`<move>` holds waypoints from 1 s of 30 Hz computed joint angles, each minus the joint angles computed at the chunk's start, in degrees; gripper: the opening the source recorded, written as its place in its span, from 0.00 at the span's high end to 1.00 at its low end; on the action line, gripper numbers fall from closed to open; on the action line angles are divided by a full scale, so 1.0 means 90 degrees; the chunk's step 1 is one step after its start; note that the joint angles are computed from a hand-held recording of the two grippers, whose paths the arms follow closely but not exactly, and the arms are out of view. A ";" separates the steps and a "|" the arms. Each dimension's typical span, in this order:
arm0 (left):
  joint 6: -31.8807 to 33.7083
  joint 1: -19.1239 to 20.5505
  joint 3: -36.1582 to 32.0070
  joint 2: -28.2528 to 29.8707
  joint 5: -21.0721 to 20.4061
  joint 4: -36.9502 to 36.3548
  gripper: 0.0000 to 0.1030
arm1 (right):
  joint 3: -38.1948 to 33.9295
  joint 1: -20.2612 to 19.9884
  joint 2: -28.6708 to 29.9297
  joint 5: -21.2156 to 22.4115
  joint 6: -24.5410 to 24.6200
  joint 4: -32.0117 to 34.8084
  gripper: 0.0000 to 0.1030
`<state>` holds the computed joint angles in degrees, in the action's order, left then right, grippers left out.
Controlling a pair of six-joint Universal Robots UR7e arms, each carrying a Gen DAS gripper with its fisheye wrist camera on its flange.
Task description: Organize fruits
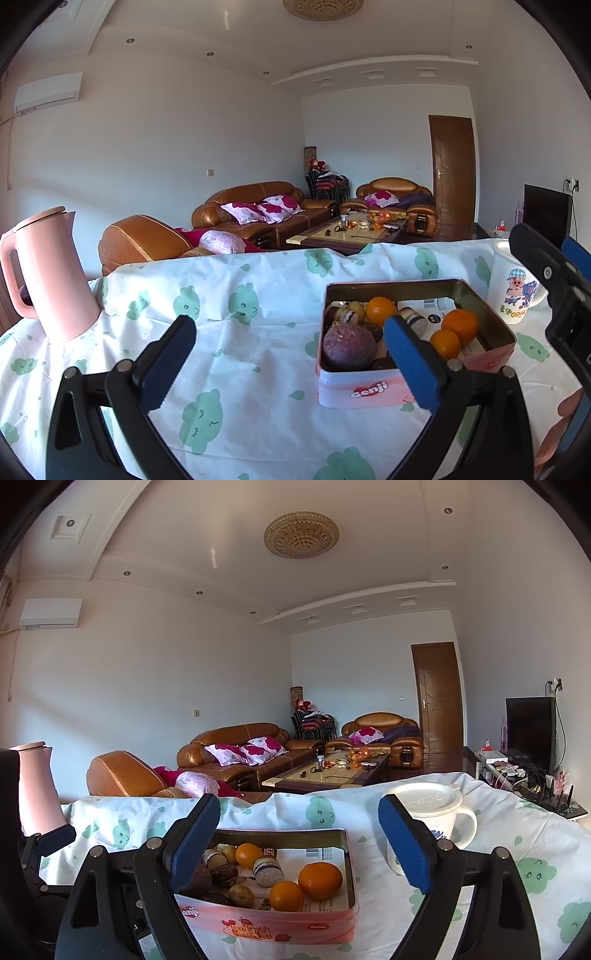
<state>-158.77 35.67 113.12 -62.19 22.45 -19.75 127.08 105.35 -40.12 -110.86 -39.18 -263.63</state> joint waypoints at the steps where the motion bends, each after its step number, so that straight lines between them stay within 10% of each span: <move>1: 0.0033 0.0009 -0.0001 -0.0005 0.0006 -0.0020 0.00 | 0.0001 -0.0001 0.0001 0.0002 -0.0002 -0.0004 0.14; 30: -0.0238 0.0009 -0.0028 -0.0006 -0.0114 0.0084 0.00 | -0.0004 0.0044 0.0015 -0.0053 -0.0074 -0.0087 0.13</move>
